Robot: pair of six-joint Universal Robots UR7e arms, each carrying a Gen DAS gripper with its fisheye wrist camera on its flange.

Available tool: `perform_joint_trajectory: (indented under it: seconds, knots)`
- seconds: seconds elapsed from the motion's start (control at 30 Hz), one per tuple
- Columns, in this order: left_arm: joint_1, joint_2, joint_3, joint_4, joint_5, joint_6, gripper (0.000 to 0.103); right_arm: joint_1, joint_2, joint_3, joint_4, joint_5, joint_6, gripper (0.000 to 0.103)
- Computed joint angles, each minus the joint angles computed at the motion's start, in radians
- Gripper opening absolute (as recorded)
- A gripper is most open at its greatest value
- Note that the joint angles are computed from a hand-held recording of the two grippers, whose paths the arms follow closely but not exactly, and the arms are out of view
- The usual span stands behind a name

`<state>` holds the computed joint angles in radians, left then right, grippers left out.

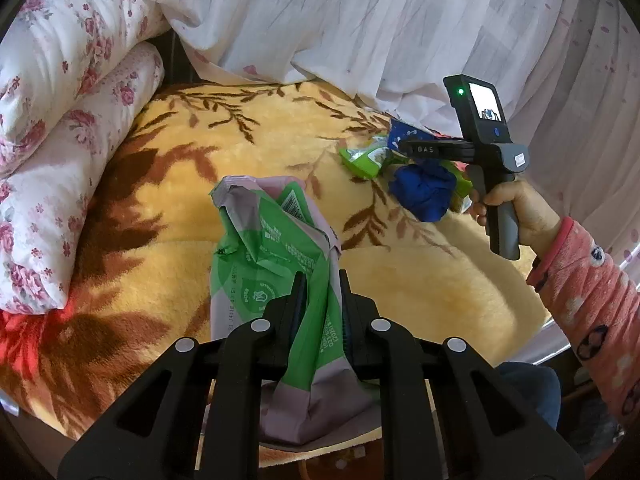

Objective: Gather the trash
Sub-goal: 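Grasp the blue-white box with the right tool while the left tool holds the wrapper, then carry the wrapper and blue-white box to the orange bin and open both tools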

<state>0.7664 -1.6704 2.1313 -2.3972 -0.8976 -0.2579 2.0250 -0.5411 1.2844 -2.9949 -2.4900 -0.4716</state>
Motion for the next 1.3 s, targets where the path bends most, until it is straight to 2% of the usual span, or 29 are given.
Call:
perform_joint_trajectory:
  seconds: [0.07, 0.2, 0.53, 0.73, 1.0, 1.3]
  knots:
    - [-0.003, -0.001, 0.001, 0.002, -0.001, -0.002, 0.015, 0.003, 0.002, 0.005, -0.015, -0.011, -0.014, 0.064]
    - [-0.009, -0.002, 0.004, -0.001, 0.001, -0.001, 0.015, 0.007, -0.038, 0.048, 0.002, 0.023, 0.036, 0.056]
    - [-0.032, -0.010, 0.011, 0.005, 0.012, -0.004, 0.015, 0.047, -0.144, 0.203, -0.073, 0.094, 0.028, 0.055]
    - [-0.083, -0.035, 0.023, 0.041, 0.029, -0.016, 0.015, 0.111, -0.265, 0.356, -0.099, 0.139, 0.050, 0.056]
    - [-0.188, -0.101, 0.070, 0.169, 0.041, -0.095, 0.015, 0.202, -0.482, 0.665, -0.078, 0.193, 0.160, 0.056]
    - [-0.319, -0.199, 0.157, 0.393, -0.024, -0.235, 0.015, 0.264, -0.638, 0.894, -0.001, 0.232, 0.327, 0.056]
